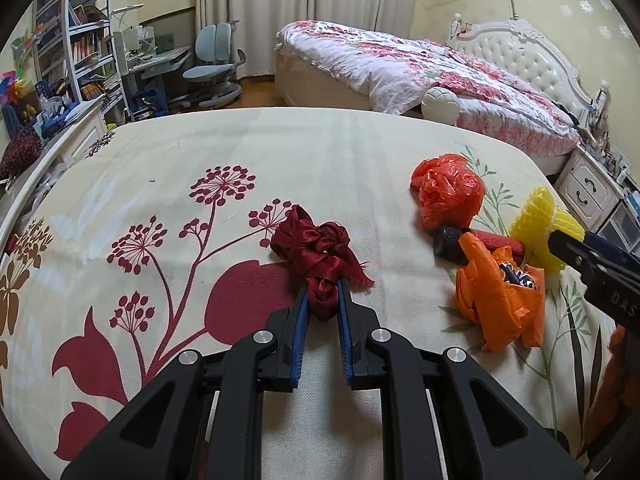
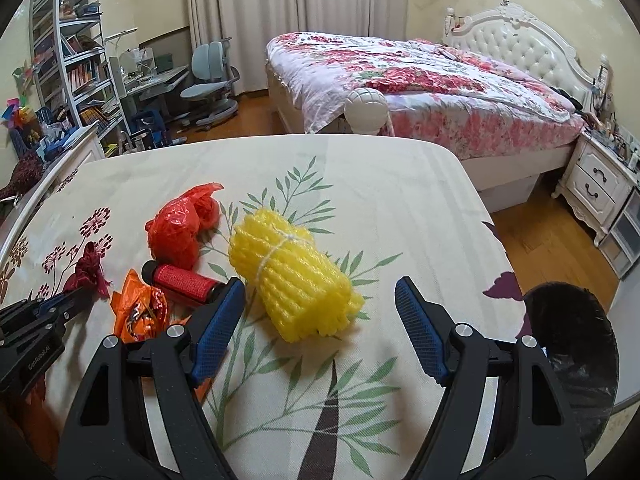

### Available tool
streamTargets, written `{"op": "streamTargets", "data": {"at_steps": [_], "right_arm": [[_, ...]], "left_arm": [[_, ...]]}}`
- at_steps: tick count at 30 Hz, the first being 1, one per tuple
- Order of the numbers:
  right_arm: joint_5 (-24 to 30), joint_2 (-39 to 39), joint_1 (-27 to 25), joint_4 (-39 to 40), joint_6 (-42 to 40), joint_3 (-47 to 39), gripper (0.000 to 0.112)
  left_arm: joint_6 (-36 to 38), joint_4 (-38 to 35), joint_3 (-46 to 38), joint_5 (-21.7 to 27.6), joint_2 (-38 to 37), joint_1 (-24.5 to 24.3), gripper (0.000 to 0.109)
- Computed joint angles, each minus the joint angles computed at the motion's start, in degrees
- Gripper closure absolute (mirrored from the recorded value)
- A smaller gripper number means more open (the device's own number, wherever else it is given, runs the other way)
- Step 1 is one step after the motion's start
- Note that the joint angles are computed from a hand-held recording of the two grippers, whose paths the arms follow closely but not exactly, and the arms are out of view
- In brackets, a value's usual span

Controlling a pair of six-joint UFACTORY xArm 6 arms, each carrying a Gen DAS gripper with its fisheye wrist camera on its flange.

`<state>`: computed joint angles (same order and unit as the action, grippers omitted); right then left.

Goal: Collect trash
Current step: 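Grasp the dark red scrunchie with the left gripper while the right grasps the yellow foam net, then lift the scrunchie and yellow foam net over the black bin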

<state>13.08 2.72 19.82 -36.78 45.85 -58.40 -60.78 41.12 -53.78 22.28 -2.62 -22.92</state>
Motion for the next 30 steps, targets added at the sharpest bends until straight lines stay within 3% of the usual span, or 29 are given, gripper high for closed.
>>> {"op": "streamTargets", "data": {"at_steps": [3,6,10,30], "right_arm": [[1.1,1.3,0.4,0.9,-1.2,-1.5,0.038],[1.5,1.4,0.8,7.2,-6.8,-1.2,0.06],[1.3,-0.3,1.1,5.4,-5.0,0.7,0.072],[0.2,-16.4,-1.0,0.5,2.1,15.8,0.079]], "left_arm": [[-0.6,0.5,0.4,-0.3,-0.4,0.0,0.093],[-1.2,0.9,0.9,-0.7,-0.8,0.1,0.093],[-2.0,1.6,1.6,-1.0,-1.5,-0.1,0.093],[-8.4,7.2,5.3,0.1,-8.2,-5.8,0.093]]}}
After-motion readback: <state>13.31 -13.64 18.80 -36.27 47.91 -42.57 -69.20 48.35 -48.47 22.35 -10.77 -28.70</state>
